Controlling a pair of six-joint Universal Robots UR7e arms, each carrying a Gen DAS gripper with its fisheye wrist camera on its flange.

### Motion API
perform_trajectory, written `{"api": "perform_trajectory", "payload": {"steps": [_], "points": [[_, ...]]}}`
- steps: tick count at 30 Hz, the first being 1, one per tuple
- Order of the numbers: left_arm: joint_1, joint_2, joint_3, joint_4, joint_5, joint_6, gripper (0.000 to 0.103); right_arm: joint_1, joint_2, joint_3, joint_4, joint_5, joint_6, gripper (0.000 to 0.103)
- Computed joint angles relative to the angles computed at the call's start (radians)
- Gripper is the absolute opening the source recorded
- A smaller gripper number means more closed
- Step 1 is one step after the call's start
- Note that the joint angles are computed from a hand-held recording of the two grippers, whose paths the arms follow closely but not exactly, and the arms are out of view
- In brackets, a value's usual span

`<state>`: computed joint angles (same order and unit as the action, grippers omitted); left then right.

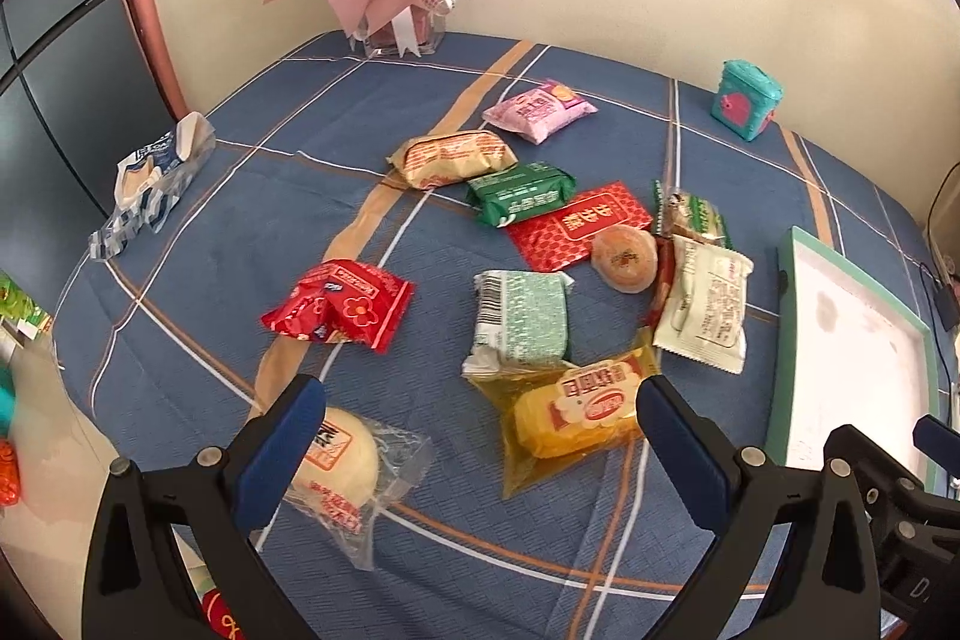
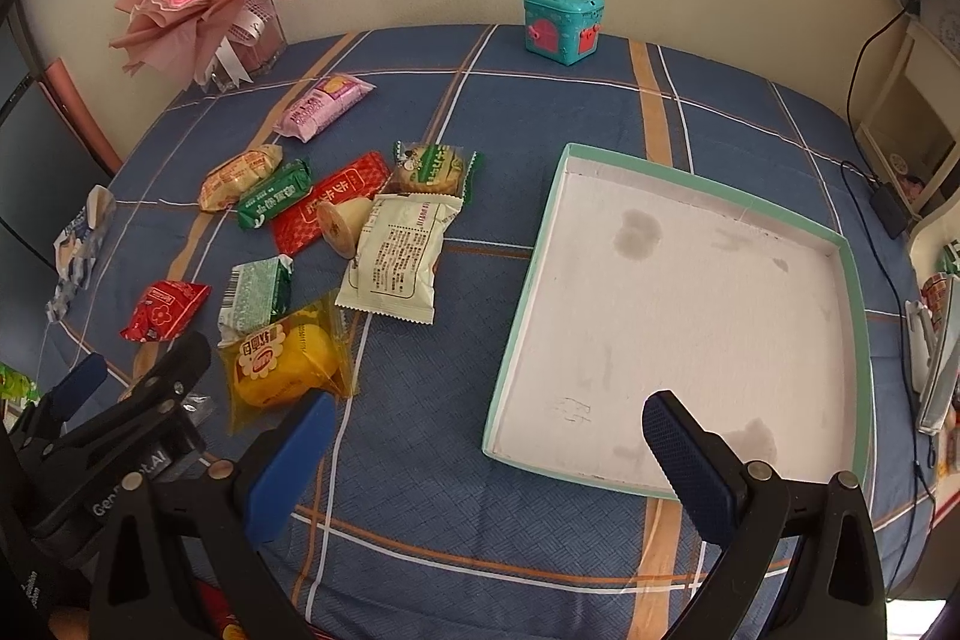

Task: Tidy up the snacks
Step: 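Move both tools toward the snacks, left toward the clear bun, right toward the yellow bag, then grasp the clear-wrapped bun with left tool while right tool grasps the yellow bread bag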

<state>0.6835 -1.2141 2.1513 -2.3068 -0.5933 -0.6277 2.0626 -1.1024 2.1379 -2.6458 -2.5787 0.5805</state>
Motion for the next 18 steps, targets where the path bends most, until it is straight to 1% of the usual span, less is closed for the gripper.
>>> {"api": "perform_trajectory", "payload": {"steps": [1,2,6,7,9,13,15,16,18], "points": [[0.001,-0.003,0.000,0.001,0.000,0.000,0.103,0.000,0.004,-0.003,0.006,-0.003,0.003,0.103],[0.002,-0.007,0.001,0.005,0.007,-0.001,0.103,0.001,0.004,-0.010,0.042,-0.008,0.021,0.103],[0.013,-0.020,0.001,0.012,0.014,0.011,0.103,-0.001,0.014,-0.017,0.048,-0.007,0.024,0.103],[0.016,-0.023,0.000,0.018,0.017,0.012,0.103,-0.001,0.017,-0.019,0.045,-0.004,0.023,0.103],[0.024,-0.033,0.001,0.026,0.024,0.014,0.103,-0.005,0.026,-0.016,0.000,0.009,0.002,0.103],[0.048,-0.052,0.001,0.029,0.019,0.030,0.103,-0.008,0.049,-0.027,-0.025,0.015,-0.015,0.103],[0.060,-0.060,0.001,0.027,0.014,0.044,0.103,-0.020,0.057,-0.023,-0.107,0.070,-0.059,0.103],[0.066,-0.063,0.001,0.030,0.012,0.047,0.103,-0.032,0.061,-0.021,-0.153,0.114,-0.080,0.103],[0.085,-0.068,-0.001,0.029,-0.005,0.052,0.103,-0.048,0.076,-0.024,-0.200,0.172,-0.096,0.103]]}}
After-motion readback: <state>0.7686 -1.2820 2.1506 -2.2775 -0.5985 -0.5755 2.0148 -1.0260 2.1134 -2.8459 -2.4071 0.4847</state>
